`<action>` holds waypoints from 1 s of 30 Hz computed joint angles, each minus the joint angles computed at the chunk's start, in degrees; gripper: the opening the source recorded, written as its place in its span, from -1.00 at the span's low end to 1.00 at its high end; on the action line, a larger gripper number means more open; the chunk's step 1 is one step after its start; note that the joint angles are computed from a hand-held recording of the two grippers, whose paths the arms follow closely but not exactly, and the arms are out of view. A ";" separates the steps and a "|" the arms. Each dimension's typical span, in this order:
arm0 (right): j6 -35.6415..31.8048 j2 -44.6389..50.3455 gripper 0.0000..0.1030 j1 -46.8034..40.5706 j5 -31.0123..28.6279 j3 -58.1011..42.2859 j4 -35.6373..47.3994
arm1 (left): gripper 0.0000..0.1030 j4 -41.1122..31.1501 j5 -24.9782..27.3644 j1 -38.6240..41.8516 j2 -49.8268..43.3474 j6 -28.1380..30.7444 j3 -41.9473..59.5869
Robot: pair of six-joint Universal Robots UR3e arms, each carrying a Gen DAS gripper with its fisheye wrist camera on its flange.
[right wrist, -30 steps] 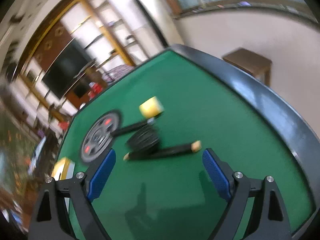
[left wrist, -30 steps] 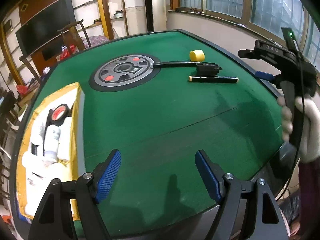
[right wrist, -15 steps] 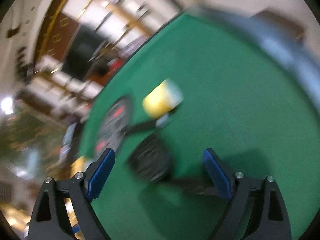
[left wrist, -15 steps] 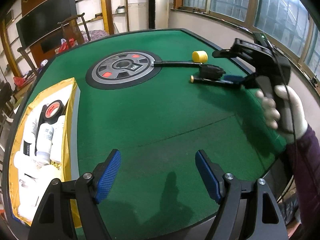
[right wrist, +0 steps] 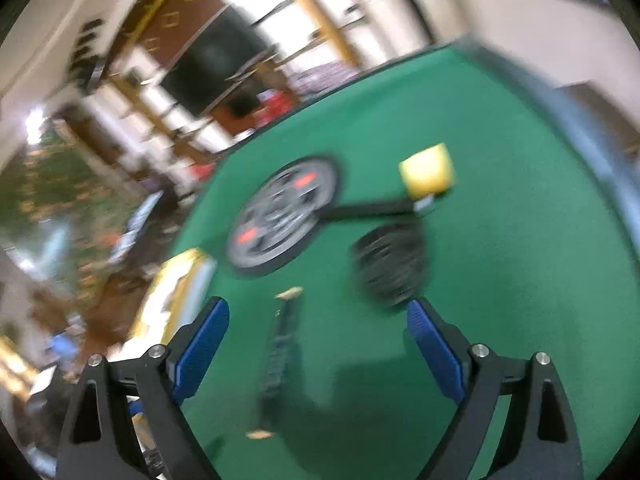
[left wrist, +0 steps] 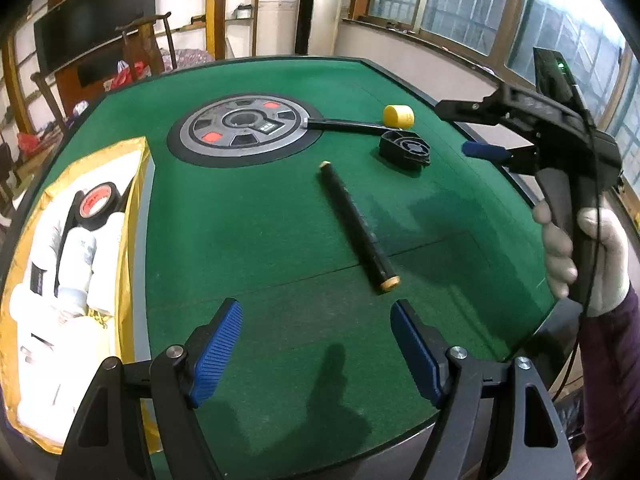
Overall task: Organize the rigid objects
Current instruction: 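Move both open tools to the black marker and black fan base on the felt, then grasp the black fan base with the right tool while the left grasps the black marker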
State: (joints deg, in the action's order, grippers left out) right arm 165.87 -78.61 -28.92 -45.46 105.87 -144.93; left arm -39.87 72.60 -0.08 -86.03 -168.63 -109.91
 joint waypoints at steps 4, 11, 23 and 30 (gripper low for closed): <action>3.49 5.22 0.75 4.93 -10.13 -5.40 -4.65 | 0.55 -0.84 -1.83 0.83 0.41 -0.06 -0.28; 6.34 18.06 0.75 13.68 -24.72 -16.45 -8.31 | 0.55 -0.52 -0.29 0.12 -0.80 -0.82 1.19; 10.61 20.18 0.25 10.30 -19.71 -10.68 -19.39 | 0.55 0.43 4.51 -6.85 -16.02 -7.04 14.61; 11.48 20.68 0.25 10.44 -20.33 -11.77 -19.78 | 0.55 1.30 9.45 -11.23 -27.84 -9.62 25.78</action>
